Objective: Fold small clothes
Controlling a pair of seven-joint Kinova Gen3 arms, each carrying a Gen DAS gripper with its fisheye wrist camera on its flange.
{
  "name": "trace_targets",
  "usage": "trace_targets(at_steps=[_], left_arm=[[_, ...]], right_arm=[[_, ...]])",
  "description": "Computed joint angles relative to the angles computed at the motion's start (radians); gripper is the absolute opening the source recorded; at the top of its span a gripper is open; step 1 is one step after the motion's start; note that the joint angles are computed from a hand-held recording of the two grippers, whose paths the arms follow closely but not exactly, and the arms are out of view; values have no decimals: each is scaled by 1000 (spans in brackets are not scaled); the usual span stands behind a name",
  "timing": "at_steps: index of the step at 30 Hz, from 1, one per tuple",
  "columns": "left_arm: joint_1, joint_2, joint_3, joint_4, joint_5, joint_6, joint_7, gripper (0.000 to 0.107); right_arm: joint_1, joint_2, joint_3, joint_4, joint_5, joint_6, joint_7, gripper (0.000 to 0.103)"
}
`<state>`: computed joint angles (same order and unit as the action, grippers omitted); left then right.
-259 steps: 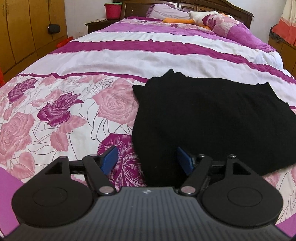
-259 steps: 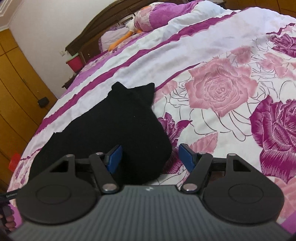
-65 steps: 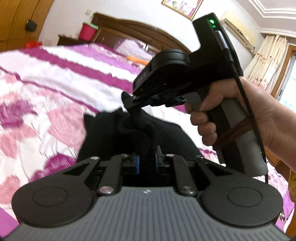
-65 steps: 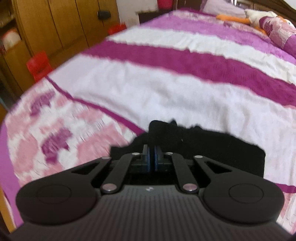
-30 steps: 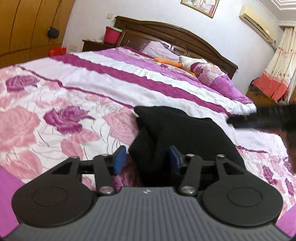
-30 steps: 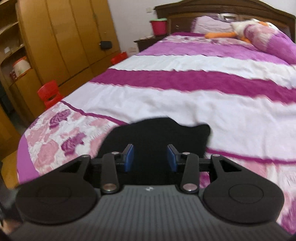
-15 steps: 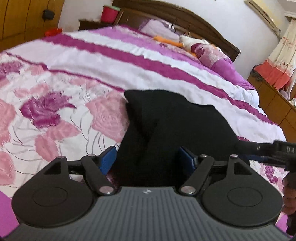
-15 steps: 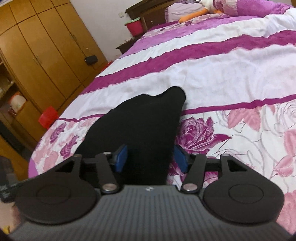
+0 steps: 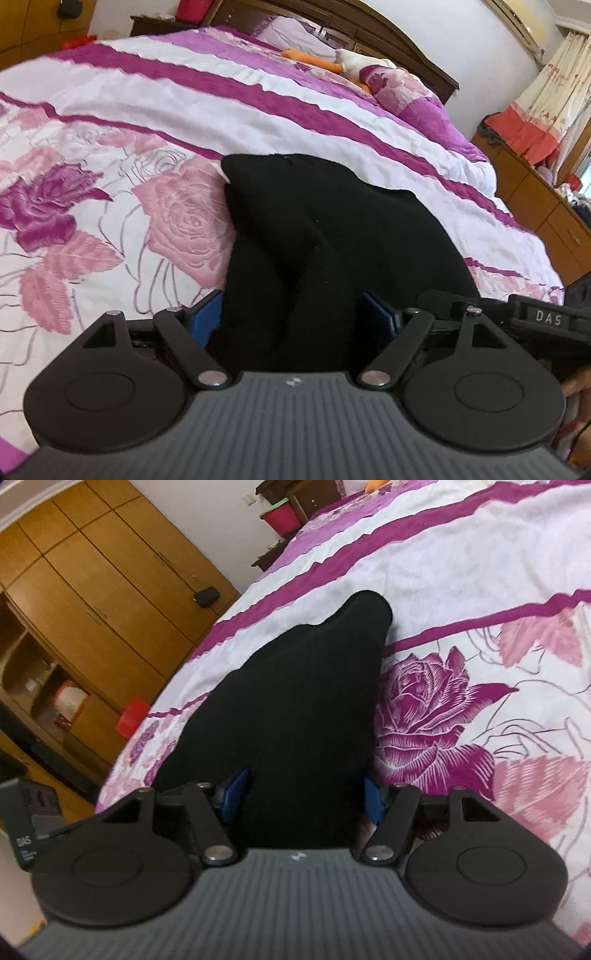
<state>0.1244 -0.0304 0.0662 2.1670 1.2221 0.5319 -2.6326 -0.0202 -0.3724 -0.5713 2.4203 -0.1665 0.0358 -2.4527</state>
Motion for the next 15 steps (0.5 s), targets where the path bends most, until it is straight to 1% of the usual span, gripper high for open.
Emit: trace_targets(at_steps=[2,4,6,7,8,9,10,13,15], left_arm=[[-6,14,-5,-6,16,24,-2,83],[-15,29,-7,-11,44,53,-27,79],[-33,48,-15,-12,84,115,-64,60],[-50,57,-9,-15,95,143,-64,58],[-49,61,-16,-15,103,154,-66,53],[-55,62,-15,-13,118,165,-80,49],[-62,64,-17,-11,131,182,-89,48],[-85,61,-26,-5,163,243,-89,44],[-86,41,-24,-3,163,260,-80,43]], right_arm=[[-37,10,33,16,-2,-32,3,66],[-63,15,58,21,-7,-45,9,66],[-63,17,58,20,-16,-51,12,65],[-55,18,50,18,-21,-54,13,59],[-43,16,38,18,-26,-57,15,55],[-37,13,32,17,-30,-57,17,48],[-33,9,28,16,-33,-59,20,44],[-29,-17,35,-1,-37,-31,24,40],[-54,-47,65,-14,-38,0,21,39]])
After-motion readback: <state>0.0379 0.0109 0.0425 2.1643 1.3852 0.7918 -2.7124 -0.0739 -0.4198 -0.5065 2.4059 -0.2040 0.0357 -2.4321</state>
